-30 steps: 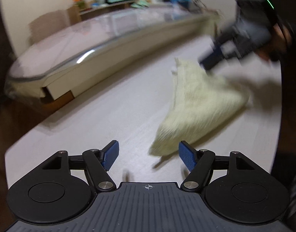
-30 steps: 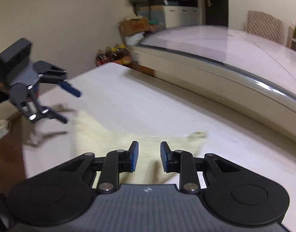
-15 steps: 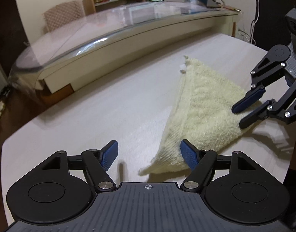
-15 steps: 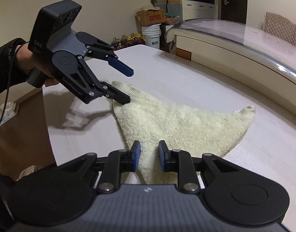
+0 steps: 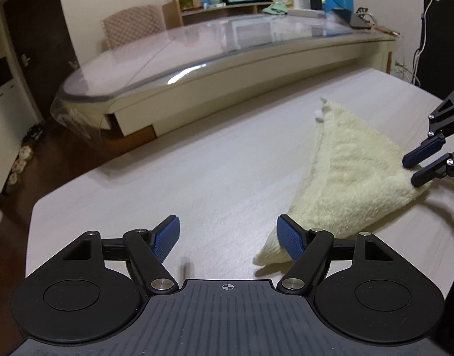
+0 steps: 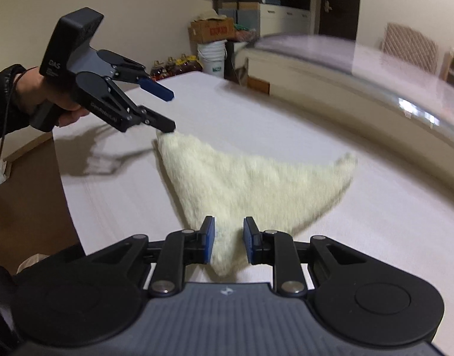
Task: Fold towel
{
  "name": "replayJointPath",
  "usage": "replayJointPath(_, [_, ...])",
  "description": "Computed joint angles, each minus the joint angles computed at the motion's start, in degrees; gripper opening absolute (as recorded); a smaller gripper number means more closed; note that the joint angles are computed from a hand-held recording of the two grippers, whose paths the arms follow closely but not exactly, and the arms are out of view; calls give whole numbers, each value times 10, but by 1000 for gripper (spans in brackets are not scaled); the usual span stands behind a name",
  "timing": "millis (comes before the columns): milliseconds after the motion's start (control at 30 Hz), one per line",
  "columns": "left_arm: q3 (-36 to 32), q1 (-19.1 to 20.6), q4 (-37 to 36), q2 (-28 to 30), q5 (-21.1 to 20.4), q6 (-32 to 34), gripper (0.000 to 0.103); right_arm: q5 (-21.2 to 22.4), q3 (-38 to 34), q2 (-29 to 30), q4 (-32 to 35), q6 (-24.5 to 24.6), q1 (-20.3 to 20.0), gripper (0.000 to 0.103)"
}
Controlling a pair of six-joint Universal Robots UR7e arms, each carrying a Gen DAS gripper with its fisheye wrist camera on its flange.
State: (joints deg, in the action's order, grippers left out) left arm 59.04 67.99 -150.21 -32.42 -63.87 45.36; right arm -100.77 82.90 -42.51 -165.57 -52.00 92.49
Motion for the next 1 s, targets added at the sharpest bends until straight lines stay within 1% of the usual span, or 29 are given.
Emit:
replayJointPath(100, [4,0,-9,0,5,3,77,11,10,-3,-11,9,-4,24])
replayJointPath(167, [12,-1,-21,-3,6,11,77,12,13,-3,-19,1,-3,24])
replayJointPath(200, [17,-2,-30,-5,7,16,77,13,17,-5,-29,1,-2,24])
replayJointPath(267, [38,-7,-67,-14,7,21,77,29,24,-11,-39,8,-2,24])
replayJointPath(367, [61,-14,-78,-30,-22,4,77,36,27,-13,-42,10,-1,24])
replayJointPath(433, [71,-21,-76,-32,-34,3,77,46,28,-15,-39,19,-2,25])
replayJointPath(533, [83,-28,-77,-28,-49,5,77,44,26,-13,-41,25,-3,25])
replayJointPath(633, [88,-32,-76,-20,-49,8,77,37,25,-12,-38,30,-6,26])
replayJointPath(667, [91,-33,-80,-15,-39,19,77,35,25,-12,-35,31,-6,30])
replayJointPath(700, [93,-34,-85,-9,-26,32,77,28,24,-11,-34,27,-6,30])
replayJointPath(733, [93,-33,-83,-6,-24,32,77,21,23,-9,-32,24,-6,30])
replayJointPath(900, [88,-29,-78,-3,-25,18,78,34,23,-10,-33,37,-10,30])
replayJointPath(933, [91,-29,-85,-6,-26,14,78,46,29,-15,-42,46,-12,31])
replayJointPath(967, [94,-30,-93,-9,-28,8,78,58,34,-19,-50,55,-13,35])
replayJointPath(1000, [97,-30,-101,-12,-29,2,78,63,41,-24,-61,65,-14,44])
